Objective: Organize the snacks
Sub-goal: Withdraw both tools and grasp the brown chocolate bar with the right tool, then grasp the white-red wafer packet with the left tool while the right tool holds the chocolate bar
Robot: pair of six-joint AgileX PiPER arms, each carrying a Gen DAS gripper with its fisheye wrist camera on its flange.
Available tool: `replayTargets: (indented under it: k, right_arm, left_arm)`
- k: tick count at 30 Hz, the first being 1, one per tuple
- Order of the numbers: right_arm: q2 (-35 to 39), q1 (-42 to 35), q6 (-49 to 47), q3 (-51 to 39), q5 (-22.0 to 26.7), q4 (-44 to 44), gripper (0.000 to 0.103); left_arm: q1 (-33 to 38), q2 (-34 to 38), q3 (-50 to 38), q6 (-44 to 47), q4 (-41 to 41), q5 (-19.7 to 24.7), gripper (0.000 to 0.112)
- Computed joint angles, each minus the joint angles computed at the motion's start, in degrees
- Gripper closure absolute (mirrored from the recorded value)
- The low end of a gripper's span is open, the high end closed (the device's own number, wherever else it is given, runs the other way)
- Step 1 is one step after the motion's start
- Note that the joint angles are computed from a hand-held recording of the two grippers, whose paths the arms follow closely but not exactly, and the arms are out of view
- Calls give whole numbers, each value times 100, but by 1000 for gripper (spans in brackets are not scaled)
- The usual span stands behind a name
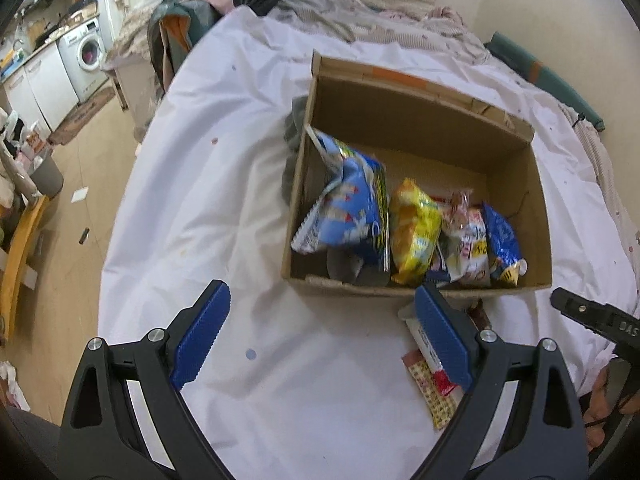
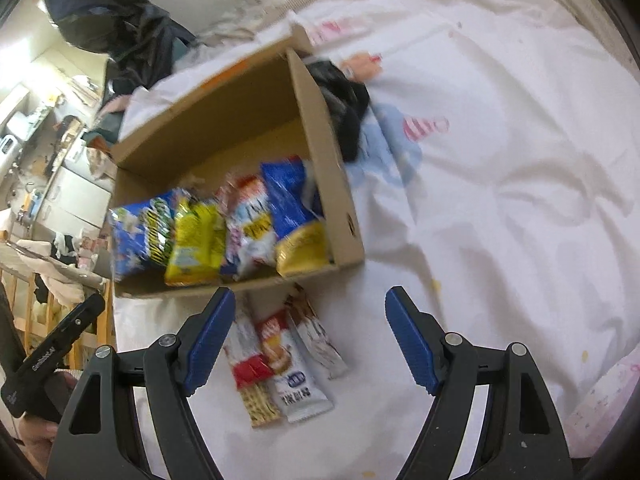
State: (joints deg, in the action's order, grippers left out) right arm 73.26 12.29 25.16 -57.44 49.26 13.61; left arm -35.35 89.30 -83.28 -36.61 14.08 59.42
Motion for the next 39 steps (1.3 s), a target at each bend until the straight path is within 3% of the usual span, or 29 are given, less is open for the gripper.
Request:
replayTargets:
  k: [3,6,8,13,14,16,18,24,29,39]
  right_arm:
    - [535,190,32,-231,340,-181,23]
    - [896,331,-285,-361,335,97,30]
    - [1204,644,-101,-612,459,-308,33]
    - [1882,1021,64,-1031,850,-712,58]
    - [1952,1047,54,-1057,884,-720,61]
    - [2044,1067,-84,-1072,887,-636,78]
    - [2037,1161,-244,-1070,823,-585,84]
    - [1917,1508,-998,-940,709,238,86]
    - [1597,1694,-862,-719,596,264,86]
    - [847,1130,-922,-505,555,422,86]
  left_arm:
    - [3,51,-9,66,-114,24,21]
    - [27,68,-12,100,-126,41,21]
    - [86,58,-11,114,-172,58,21]
    - [258,32,57,208,-387,95,21]
    - [277,19,85,224,-393,87,21]
    - [308,5,119,261,-403,106,21]
    - [352,-12,148,278,-443,112,21]
    - [438,38,123,388,-696,138,21]
    - [346,150,119,452,-739,223,21]
    - [120,1147,-295,1304,-1264,536,21]
